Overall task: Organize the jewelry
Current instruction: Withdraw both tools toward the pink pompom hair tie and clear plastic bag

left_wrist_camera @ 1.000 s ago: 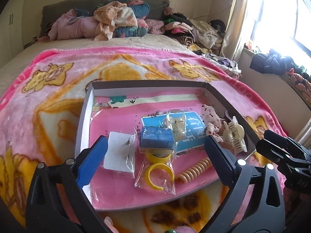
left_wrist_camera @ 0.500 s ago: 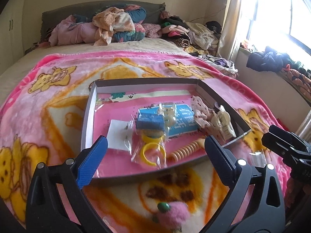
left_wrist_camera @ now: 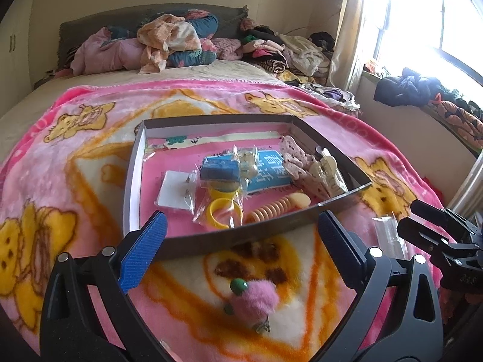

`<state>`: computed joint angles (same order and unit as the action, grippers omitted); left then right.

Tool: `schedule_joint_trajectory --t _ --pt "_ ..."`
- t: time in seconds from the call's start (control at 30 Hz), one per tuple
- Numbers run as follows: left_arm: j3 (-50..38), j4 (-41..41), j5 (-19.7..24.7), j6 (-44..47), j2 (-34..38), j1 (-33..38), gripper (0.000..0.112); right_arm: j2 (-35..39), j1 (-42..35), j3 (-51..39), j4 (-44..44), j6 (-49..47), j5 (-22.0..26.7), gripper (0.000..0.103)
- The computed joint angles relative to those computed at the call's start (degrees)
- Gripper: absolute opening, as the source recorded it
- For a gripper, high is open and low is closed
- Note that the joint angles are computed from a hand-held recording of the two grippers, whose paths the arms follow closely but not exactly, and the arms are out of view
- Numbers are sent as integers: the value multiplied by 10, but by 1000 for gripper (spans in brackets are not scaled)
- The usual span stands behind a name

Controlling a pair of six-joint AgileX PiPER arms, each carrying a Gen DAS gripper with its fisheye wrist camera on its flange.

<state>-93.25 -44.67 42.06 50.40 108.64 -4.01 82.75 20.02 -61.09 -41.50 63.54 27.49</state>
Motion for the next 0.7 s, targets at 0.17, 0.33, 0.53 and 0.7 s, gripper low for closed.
schedule_joint_trajectory --t 0.17,0.33,0.53,0.7 --pt "33 -6 -2 21 -15 1 91 -8 10 17 -6 19 10 84" --pt "69 -12 -7 44 -28 4 91 -17 17 36 -2 31 17 84" --pt "96 -8 -8 62 -34 9 91 -25 22 54 4 44 20 84" --pt "111 -5 -11 72 -31 12 91 -17 18 55 32 29 33 84"
